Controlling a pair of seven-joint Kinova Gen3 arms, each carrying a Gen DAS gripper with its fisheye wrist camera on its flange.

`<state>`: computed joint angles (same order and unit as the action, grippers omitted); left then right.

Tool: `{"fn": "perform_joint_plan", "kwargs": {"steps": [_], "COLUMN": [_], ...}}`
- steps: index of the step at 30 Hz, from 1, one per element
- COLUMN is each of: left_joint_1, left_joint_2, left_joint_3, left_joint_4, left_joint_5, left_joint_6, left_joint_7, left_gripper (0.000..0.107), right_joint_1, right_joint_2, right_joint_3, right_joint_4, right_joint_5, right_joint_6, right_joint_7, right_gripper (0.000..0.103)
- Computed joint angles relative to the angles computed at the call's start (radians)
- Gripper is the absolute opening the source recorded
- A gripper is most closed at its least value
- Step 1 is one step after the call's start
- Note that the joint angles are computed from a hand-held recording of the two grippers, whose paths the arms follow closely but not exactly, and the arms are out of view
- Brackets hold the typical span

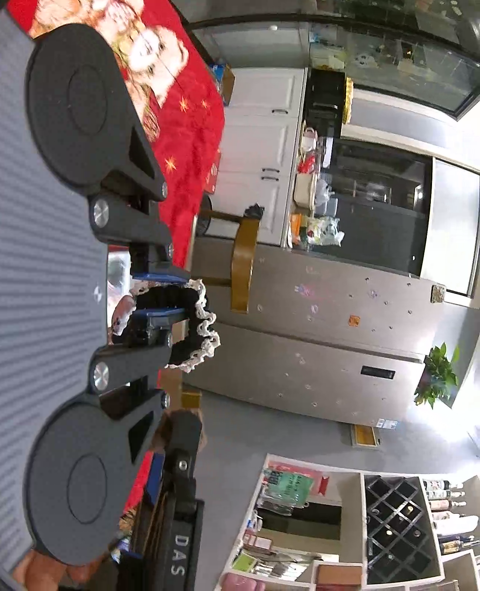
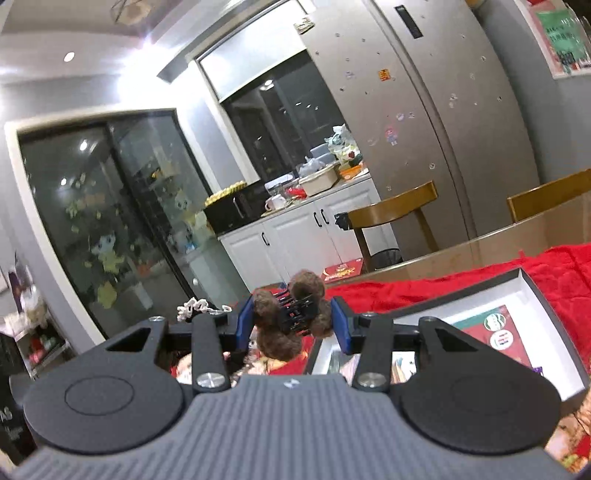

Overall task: Organize objects
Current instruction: 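Carry black scrunchie over box with left tool while right tool carries pom-pom clip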

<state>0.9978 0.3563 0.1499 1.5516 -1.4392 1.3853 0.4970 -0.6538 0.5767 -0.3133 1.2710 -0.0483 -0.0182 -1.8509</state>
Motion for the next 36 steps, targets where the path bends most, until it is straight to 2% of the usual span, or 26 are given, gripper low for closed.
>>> {"fn": "perform_joint_plan", "kwargs": {"steps": [5,8,15,17,22,26,32,36], "left_joint_1": [-0.073,-0.121,-0.209,-0.218,-0.234,-0.223,-0.203,-0.197], "left_joint_2": [-0.019,-0.017,0.017,0.031,0.060,0.087,0.108,0.119], "left_joint_3": [-0.011,-0.017,-0.054,-0.065,-0.093,-0.112,-0.132,-0.137], "left_joint_4": [0.016,0.040,0.064,0.065,0.072,0.065,0.062,0.063], "left_joint_5": [-0.010,0.001,0.068,0.078,0.090,0.098,0.102,0.108], "left_joint_6": [-0.125,-0.205,-0.349,-0.369,-0.422,-0.424,-0.415,-0.407], "left_joint_7": [0.040,0.054,0.025,0.014,-0.004,-0.016,-0.018,-0.017], "left_gripper": [0.017,0.017,0.017,0.017,0.017,0.017,0.017,0.017], "right_joint_1": [-0.018,-0.061,-0.049,-0.052,-0.111,-0.116,-0.181,-0.174], "right_joint_2": [0.073,0.113,0.179,0.195,0.248,0.272,0.296,0.314], "right_joint_3": [0.047,0.127,0.115,0.122,0.214,0.204,0.284,0.273], "right_joint_4": [-0.127,-0.204,-0.270,-0.283,-0.359,-0.390,-0.441,-0.476], "right_joint_5": [-0.029,-0.049,-0.038,-0.033,-0.020,-0.005,0.054,0.069], "right_joint_6": [0.071,0.143,0.184,0.191,0.284,0.332,0.406,0.452], "right_joint_7": [-0.029,-0.069,-0.050,-0.041,-0.094,-0.098,-0.156,-0.176], "right_gripper": [0.048,0.048,0.048,0.048,0.048,0.048,0.048,0.048]}}
